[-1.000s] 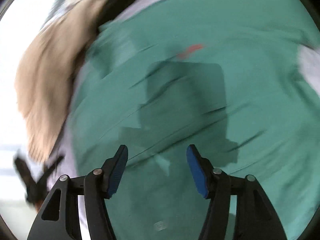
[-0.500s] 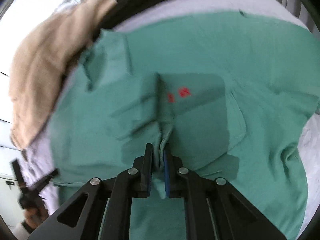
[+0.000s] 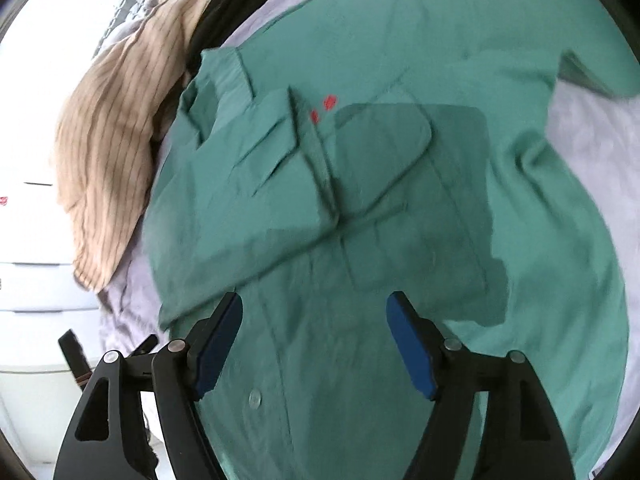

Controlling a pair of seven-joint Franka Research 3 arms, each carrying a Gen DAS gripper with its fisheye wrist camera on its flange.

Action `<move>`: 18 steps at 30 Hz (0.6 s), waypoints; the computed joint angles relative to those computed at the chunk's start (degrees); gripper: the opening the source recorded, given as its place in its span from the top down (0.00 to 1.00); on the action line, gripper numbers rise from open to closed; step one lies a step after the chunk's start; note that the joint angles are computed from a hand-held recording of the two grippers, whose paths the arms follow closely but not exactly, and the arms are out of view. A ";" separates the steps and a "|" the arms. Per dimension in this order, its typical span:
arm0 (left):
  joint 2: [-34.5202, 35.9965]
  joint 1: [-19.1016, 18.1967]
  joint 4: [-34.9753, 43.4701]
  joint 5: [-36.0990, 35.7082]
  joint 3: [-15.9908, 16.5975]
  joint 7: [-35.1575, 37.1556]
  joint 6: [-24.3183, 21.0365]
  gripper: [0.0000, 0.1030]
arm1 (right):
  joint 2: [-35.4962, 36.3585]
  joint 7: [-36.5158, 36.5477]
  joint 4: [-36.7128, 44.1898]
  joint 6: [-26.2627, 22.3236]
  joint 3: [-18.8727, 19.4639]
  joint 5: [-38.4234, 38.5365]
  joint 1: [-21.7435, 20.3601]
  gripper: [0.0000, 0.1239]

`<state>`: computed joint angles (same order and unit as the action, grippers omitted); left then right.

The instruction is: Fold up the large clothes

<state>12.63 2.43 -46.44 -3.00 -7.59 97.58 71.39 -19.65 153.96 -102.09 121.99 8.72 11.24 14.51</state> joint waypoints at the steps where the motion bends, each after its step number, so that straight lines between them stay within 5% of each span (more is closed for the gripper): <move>1: -3.04 0.15 -4.94 -0.26 0.05 -0.41 0.97 0.92 | -1.08 -0.29 -1.21 0.19 0.04 0.77 0.49 0.37; 8: -10.79 -0.57 -17.05 -2.52 0.87 -1.15 -0.32 0.92 | -1.46 -1.29 -2.31 -0.96 0.55 2.33 1.58 0.37; 18: -10.22 -3.55 -16.57 -4.02 -0.05 -3.60 1.40 0.92 | -2.61 -1.12 -3.46 -0.04 0.54 2.18 1.25 0.37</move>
<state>2.41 -1.12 -63.02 -7.02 -7.64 93.97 72.78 -22.26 152.84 -105.55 121.95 9.26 13.43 15.76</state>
